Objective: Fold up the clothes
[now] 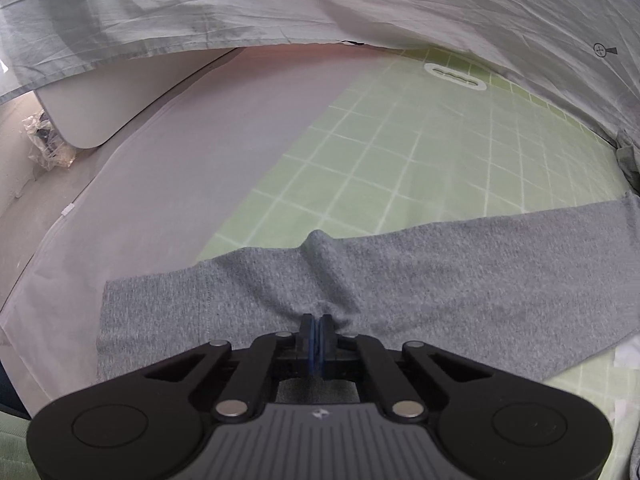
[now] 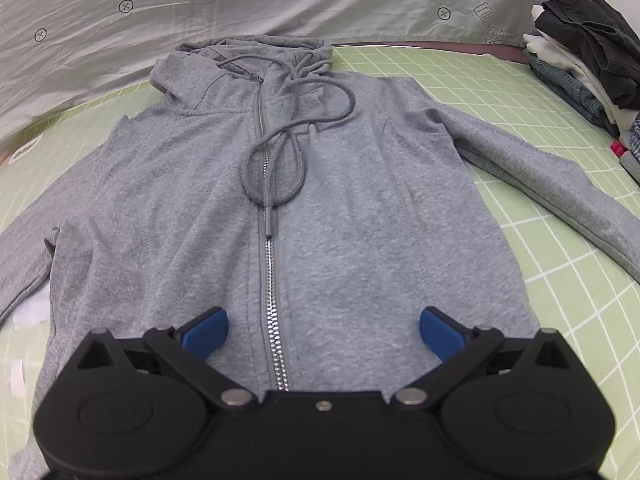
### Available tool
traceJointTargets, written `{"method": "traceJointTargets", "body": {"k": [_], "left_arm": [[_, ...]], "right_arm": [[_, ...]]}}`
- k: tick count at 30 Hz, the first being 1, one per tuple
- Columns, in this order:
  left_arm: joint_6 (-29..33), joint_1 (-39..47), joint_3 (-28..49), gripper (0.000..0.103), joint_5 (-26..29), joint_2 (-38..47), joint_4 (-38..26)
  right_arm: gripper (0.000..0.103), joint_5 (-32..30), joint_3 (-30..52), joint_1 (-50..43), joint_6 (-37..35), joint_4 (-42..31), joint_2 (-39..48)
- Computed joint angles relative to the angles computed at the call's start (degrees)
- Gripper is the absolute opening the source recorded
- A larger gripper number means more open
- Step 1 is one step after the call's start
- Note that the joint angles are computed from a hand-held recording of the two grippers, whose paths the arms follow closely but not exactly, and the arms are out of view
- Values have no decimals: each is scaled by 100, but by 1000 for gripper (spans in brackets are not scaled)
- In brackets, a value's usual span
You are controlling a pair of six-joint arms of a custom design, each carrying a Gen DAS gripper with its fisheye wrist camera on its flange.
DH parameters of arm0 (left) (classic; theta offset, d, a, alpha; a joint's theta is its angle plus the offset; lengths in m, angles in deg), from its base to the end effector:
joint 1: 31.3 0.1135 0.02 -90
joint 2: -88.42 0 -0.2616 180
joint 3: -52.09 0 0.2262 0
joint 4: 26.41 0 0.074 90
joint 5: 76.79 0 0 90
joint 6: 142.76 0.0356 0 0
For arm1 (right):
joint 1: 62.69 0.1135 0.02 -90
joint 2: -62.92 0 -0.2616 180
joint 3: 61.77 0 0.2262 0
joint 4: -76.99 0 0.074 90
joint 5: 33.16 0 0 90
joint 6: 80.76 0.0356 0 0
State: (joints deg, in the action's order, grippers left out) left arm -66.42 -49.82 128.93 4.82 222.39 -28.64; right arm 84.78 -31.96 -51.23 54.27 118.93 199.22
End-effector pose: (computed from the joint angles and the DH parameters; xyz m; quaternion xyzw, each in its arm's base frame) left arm 0.3620 -0.1158 0.0178 0.0215 0.9618 -0.0052 0.2727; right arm 0.1898 0.0214 -0.0179 0.3243 0.8909 -0.1063 0.2997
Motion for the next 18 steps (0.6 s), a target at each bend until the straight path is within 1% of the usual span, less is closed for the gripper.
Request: {"method": "traceJointTargets", "body": {"k": [6,7,9,10,11,13,14,15,16,18], "left_arm": [[762,-500,780,0,313,363,-278],[850,-535,881,0,419,405,-327],[836,-502,1014,1,795,442,-442],[805,-435,1047,4,1040,437,-518],[762,-373,1026,12,1196,401,-553],[635,-258,762,39,1217,193,-438],[569,-172,522,44,1199,10,-255],[509,-59,277,51,1194,-188,-61],[449,57,48,54,1192,-382,121],[312,284,-296,65,1142,-689,377]], "right_arm": [[103,48,29,45,53,-58,-2],[103,59,36,52,70,-76,-7],[103,103,52,80,130,-97,0],[103,134,58,99,161,-90,17],[103,165,55,121,184,-61,40],[103,229,34,167,221,32,99],[103,258,20,188,236,88,134],[103,277,6,202,241,143,164],[103,290,-7,211,240,190,189],[103,320,-1,228,261,202,208]]}}
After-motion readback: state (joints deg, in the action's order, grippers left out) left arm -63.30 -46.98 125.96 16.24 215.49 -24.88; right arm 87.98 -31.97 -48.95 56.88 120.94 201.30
